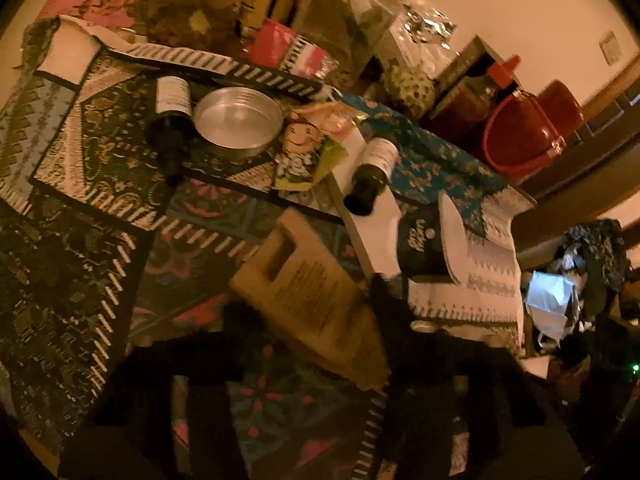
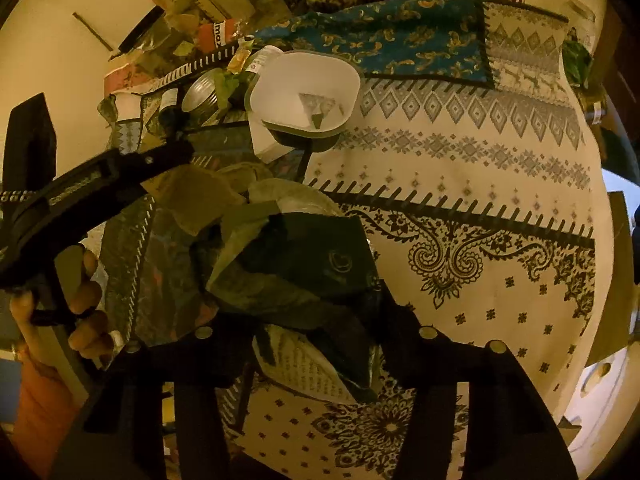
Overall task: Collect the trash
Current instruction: 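Grasp the green plastic bag with the right tool while the left tool grasps the tan cardboard strip, then carry the bag and strip down toward the white floor bin with both tools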
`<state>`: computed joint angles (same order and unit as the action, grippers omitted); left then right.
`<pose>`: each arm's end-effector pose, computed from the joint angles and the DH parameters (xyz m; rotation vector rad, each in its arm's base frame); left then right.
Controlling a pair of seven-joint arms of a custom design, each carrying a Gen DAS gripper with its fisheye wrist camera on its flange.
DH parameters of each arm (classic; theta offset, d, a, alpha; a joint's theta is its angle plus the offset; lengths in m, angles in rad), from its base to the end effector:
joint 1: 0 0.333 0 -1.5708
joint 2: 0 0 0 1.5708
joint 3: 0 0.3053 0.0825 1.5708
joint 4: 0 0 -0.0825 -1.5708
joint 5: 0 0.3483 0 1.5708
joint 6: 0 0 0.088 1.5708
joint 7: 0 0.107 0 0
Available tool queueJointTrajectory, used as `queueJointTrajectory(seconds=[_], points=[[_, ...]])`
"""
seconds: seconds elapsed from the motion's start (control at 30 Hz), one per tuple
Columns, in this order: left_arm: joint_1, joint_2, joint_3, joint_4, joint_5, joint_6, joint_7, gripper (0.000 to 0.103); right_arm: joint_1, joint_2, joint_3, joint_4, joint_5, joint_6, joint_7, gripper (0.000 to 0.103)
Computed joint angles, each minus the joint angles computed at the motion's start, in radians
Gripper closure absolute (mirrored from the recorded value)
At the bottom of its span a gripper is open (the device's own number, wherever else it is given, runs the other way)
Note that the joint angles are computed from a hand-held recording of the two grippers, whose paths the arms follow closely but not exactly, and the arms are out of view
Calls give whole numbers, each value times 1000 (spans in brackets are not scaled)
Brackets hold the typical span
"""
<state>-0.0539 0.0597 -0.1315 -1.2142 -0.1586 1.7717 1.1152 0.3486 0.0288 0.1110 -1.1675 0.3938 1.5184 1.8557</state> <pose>0.5263 -0.1092 0.7630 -2.3556 1.8025 -0.7890 0.4292 0.2586 0.7745 -2.1218 1.6315 0.3131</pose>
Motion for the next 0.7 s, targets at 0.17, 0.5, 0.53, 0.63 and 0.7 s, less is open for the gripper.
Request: queueJointTrajectory(seconds=[0.17,0.5,0.53,0.63,0.7], points=[[12,-41,4,-27,-68,32,46,93,8,-9,5,2,-26,7,33,63],[21,-119,12,32,-10,-24,158,96,42,-128,24,-95,-133,120,180,82],[24,-136,15,29,-9,-25,181,96,47,-144,28,-104,-151,134,204,83],[34,-178,25,29,-6,-39,246,96,64,-171,53,-98,-234,156,296,83],[41,-210,34,29,-14,-49,287,96,75,-186,72,-84,-294,165,361,83]])
